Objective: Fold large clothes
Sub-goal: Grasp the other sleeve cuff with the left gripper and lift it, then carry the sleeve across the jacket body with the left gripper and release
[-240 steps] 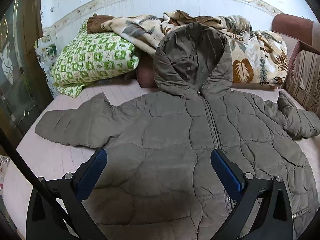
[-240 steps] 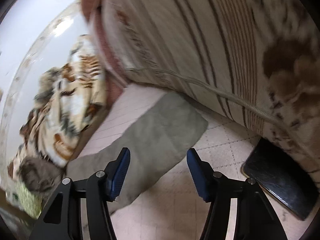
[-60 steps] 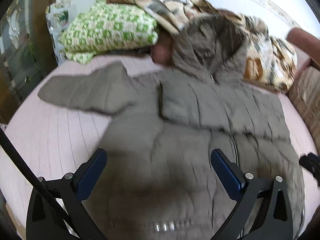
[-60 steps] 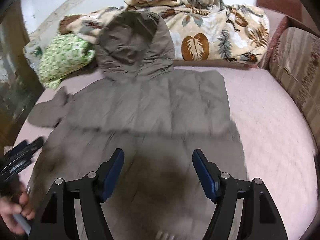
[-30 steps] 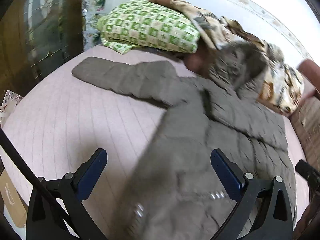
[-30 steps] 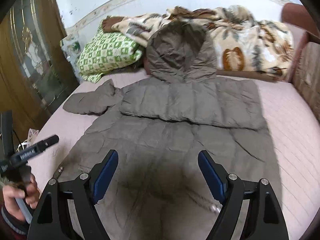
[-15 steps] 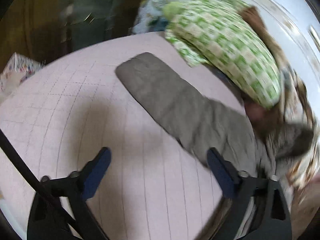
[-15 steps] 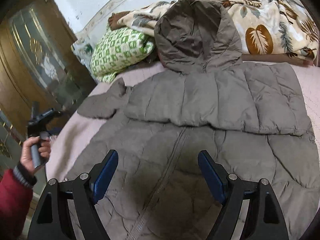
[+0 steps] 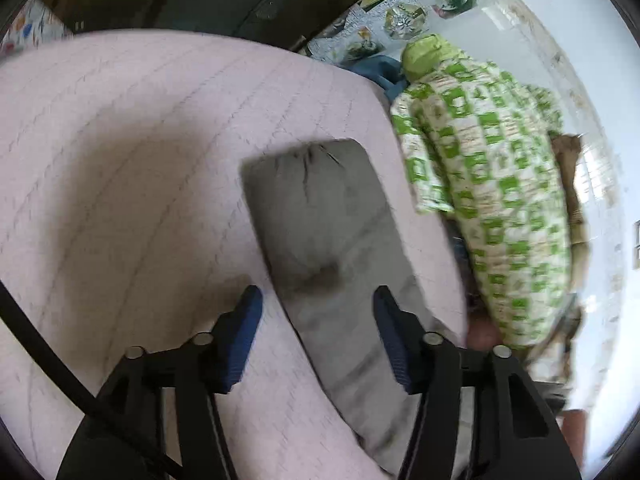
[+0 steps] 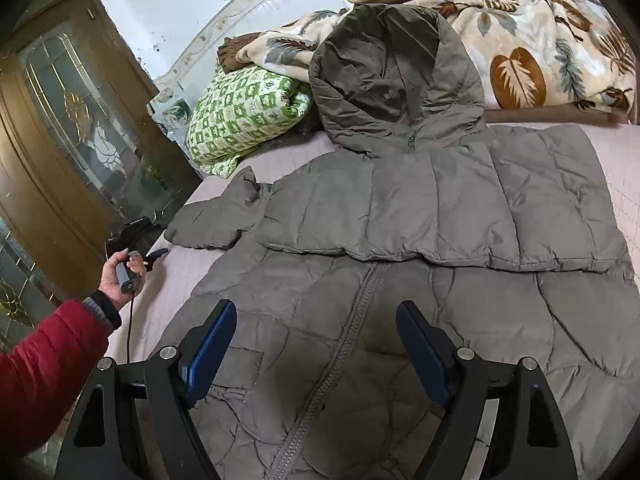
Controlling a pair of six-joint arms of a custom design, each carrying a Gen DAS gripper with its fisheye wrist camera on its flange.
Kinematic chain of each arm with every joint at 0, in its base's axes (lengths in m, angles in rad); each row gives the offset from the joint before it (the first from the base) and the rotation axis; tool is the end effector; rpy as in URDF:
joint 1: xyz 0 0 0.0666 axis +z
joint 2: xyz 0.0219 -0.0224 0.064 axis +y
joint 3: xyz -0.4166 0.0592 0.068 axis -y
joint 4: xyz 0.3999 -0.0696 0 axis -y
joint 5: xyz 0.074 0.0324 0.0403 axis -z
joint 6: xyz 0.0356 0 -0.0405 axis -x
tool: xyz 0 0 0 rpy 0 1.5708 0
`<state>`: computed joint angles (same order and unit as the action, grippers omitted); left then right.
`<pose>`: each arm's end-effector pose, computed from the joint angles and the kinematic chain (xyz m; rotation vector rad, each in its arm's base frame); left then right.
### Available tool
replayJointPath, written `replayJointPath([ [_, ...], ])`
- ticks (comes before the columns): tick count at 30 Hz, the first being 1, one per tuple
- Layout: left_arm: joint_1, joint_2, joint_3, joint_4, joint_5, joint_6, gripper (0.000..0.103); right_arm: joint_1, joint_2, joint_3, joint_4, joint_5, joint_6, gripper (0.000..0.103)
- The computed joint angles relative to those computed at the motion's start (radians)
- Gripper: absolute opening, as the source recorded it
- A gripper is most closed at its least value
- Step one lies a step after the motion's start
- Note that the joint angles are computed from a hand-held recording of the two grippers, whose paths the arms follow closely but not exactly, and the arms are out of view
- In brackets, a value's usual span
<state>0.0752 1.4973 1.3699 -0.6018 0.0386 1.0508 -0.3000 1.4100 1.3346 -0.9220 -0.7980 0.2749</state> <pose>0.5360 0.0386 0.4271 -1.2429 2.0075 -0.5355 0.4608 -0.1163 0.4394 -0.2551 2.2867 0.7323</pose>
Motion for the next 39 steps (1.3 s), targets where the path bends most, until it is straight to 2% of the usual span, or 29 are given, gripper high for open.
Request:
replayJointPath([
  [3,0.007,0.026,0.006,0.026,-0.015,-0.008,0.046,0.012,0.0,-0.004,0.005,0.021,0.006,0.086],
  [9,0.023,0.057,0.024,0.057,-0.031,-0.048,0.044,0.032,0.007,-0.005,-0.005,0.052,0.026,0.086],
  [12,0.026,0.065,0.021,0.081,-0.057,-0.071,0.035,0.038,-0.001,-0.009,-0.002,0.068,0.028,0.086],
  [14,0.02,0.073,0.025,0.079,-0.084,-0.105,0.024,0.042,-0.012,-0.015,0.003,0.082,0.034,0.086],
  [17,0.021,0.054,-0.005,0.135,-0.063,-0.095,0.013,0.04,-0.029,-0.026,0.036,0.095,0.017,0.086],
  [23,-0.009,-0.011,0.004,0.133,-0.068,-0.129,0.011,0.022,-0.043,-0.021,0.065,0.107,-0.032,0.086],
  [31,-0.103,-0.089,0.145,0.039,-0.127,-0.212,0.011,-0.045,-0.088,-0.009,0.063,0.061,-0.06,0.086],
  [39,-0.27,-0.096,0.35,-0.108,-0.234,-0.296,0.011,-0.144,-0.145,-0.003,0.082,-0.019,-0.083,0.086],
])
